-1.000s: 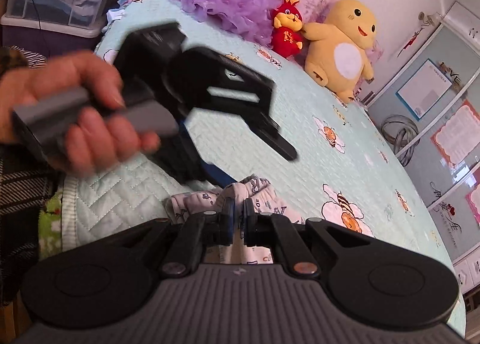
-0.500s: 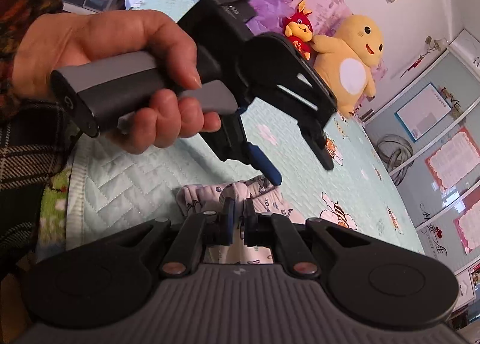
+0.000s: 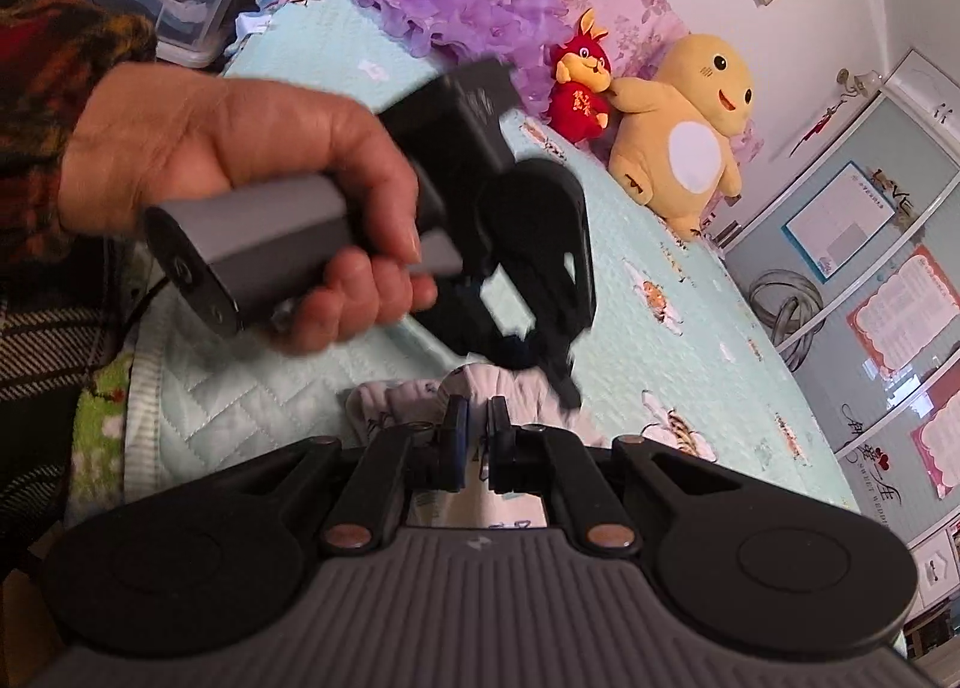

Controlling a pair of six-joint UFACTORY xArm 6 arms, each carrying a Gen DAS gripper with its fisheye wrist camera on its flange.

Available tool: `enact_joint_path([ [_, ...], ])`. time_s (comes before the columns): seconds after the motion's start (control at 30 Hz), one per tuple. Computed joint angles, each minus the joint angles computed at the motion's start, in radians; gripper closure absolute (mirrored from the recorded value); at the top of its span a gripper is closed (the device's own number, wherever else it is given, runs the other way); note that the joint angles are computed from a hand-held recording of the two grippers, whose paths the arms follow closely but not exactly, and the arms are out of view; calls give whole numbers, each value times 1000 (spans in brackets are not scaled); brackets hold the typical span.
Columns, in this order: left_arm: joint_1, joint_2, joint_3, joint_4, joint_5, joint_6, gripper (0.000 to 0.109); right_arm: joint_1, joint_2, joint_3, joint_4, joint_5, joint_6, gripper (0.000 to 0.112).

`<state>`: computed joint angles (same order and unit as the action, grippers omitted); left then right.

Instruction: Fold clothes

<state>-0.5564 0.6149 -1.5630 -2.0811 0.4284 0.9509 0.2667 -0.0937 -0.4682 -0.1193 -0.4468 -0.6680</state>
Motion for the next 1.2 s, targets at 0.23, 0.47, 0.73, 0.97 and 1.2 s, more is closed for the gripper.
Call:
enact_joint_path([
  [0.23,45,-65,117,-172,111,132,61,-76,8,-47,-168,21,292,108],
  [0.47,33,-170,223,-305,0,207,53,-110,-14,-52,-198,27,376,107],
  [0.73,18,-128,171,-278,9,185,55,-62,-28,-27,-95,2,209,107],
  [0.97,12,-74,107,-239,28,146,57,-66,-28,-35,-108,16,222,107],
  [1.2,18,-7,32,-148,53,50,59,-69,-19,-37,-139,29,238,107],
])
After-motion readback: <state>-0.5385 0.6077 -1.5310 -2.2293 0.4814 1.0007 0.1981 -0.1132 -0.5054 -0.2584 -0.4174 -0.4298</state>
